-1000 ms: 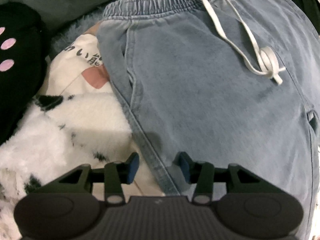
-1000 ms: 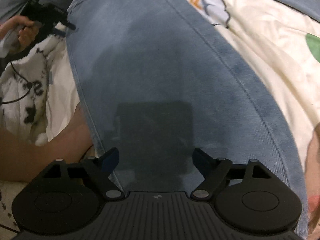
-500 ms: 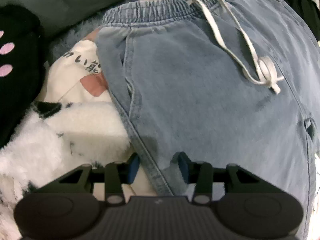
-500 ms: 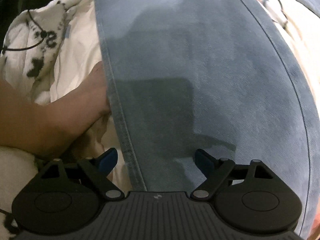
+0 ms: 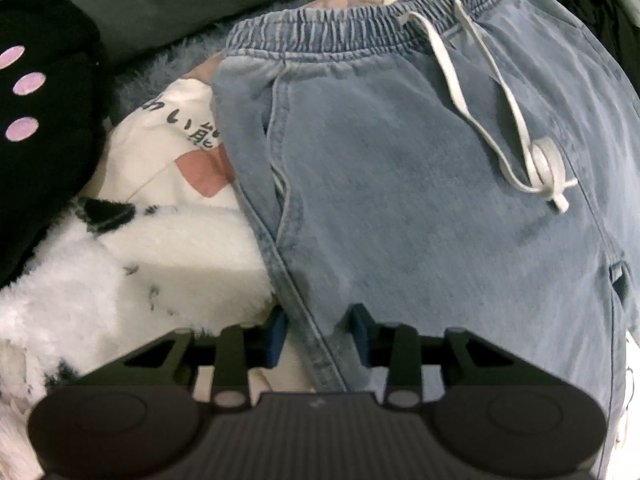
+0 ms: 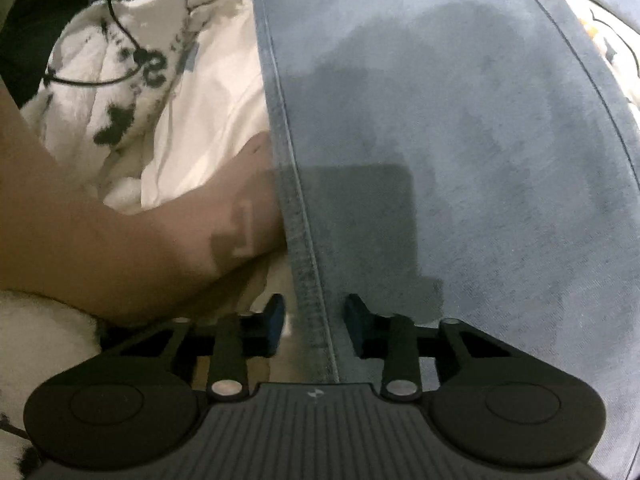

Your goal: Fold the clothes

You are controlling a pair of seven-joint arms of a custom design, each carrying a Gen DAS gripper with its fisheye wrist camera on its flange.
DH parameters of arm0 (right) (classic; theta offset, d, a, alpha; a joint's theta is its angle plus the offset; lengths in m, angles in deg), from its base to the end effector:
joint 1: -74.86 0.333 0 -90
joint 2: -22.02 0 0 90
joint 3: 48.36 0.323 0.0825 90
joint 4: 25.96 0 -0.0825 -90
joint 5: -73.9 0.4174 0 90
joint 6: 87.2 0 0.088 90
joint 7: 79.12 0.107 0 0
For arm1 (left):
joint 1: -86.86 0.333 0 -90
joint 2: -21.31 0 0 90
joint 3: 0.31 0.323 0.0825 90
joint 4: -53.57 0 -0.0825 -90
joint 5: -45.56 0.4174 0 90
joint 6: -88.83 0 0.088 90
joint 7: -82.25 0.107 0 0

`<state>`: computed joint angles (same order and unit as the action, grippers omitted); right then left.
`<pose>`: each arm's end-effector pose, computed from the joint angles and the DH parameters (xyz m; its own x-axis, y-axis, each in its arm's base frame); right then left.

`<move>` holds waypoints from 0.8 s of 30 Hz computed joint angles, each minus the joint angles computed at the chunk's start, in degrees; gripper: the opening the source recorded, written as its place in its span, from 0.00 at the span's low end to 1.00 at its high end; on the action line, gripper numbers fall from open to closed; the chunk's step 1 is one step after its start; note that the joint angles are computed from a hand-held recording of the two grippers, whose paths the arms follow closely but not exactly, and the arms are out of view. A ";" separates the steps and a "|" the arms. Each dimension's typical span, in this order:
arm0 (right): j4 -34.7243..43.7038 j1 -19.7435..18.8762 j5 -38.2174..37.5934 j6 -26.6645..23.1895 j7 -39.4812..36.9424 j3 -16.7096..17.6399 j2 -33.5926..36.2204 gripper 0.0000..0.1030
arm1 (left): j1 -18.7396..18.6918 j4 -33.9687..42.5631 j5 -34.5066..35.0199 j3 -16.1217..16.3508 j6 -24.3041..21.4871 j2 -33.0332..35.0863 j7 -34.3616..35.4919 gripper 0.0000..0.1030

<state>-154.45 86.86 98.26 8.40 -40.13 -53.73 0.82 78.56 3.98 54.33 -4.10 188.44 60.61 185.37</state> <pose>0.4429 0.0892 0.5050 0.7482 -0.5028 -0.4330 -0.6224 -0.7579 -0.1954 0.7795 -0.1321 0.5337 -0.4035 -0.9025 -0.1503 -0.8918 0.4247 -0.1560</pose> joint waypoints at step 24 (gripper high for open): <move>-7.47 4.89 -8.65 11.73 -2.96 1.64 -7.24 0.46 | 1.59 1.61 -0.61 0.22 -0.10 1.17 2.37 0.36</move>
